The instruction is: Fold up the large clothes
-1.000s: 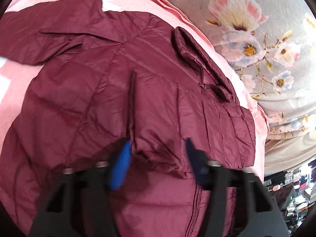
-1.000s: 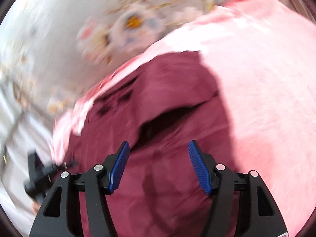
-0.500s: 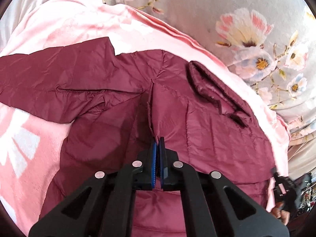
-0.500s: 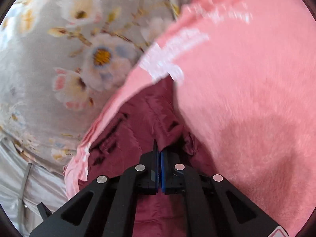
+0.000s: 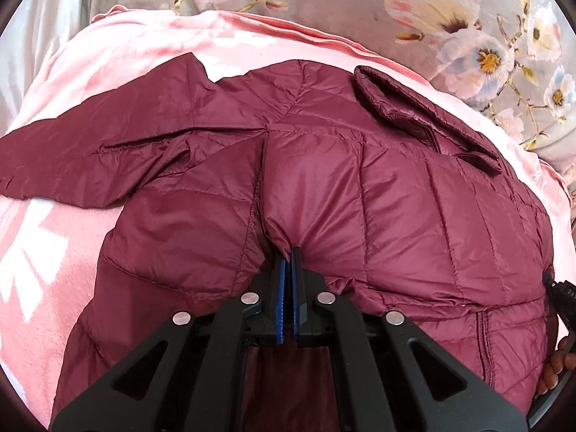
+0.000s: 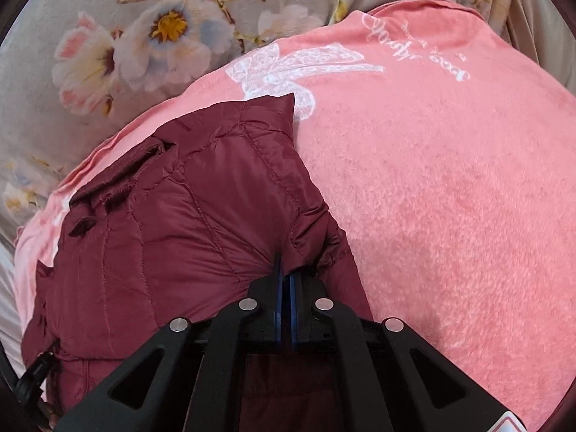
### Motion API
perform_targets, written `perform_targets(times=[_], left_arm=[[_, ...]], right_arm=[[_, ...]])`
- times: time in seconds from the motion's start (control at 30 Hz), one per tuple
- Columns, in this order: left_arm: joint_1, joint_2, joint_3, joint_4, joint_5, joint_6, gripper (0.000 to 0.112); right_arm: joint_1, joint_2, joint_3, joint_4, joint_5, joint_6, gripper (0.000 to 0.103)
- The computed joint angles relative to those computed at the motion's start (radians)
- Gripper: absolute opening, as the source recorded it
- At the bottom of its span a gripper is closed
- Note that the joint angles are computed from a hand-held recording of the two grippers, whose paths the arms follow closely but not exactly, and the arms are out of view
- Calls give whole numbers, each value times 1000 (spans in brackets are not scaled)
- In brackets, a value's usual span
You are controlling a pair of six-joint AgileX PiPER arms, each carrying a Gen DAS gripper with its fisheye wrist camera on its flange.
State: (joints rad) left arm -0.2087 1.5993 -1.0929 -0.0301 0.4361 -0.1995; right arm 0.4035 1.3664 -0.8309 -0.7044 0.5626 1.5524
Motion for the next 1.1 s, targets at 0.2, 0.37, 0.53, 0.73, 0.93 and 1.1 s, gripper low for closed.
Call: perform_targets(times=[0.2,0.37,0.53,0.73,0.93,1.1], left_arm=[[26,-13,25,-119,-27,96,4],[32,-24,41,-147,-39,107,5],[48,-32,55,-213,-43,165,5],[72,-29,58,-318,-42,262,5],[110,-35,74,-483,-31,406,6],[193,-86,125,-713,11,604,9]], right_arm=[[450,-109,4,-336,415,429,16],[534,67,-238,-275,335,189,12],[483,238,-380,-124,222,25,7],[428,300,-377,-16,150,-33,3],[460,355,-435,-28,224,-42,2],[461,360,-443,-27,236,-51,2]])
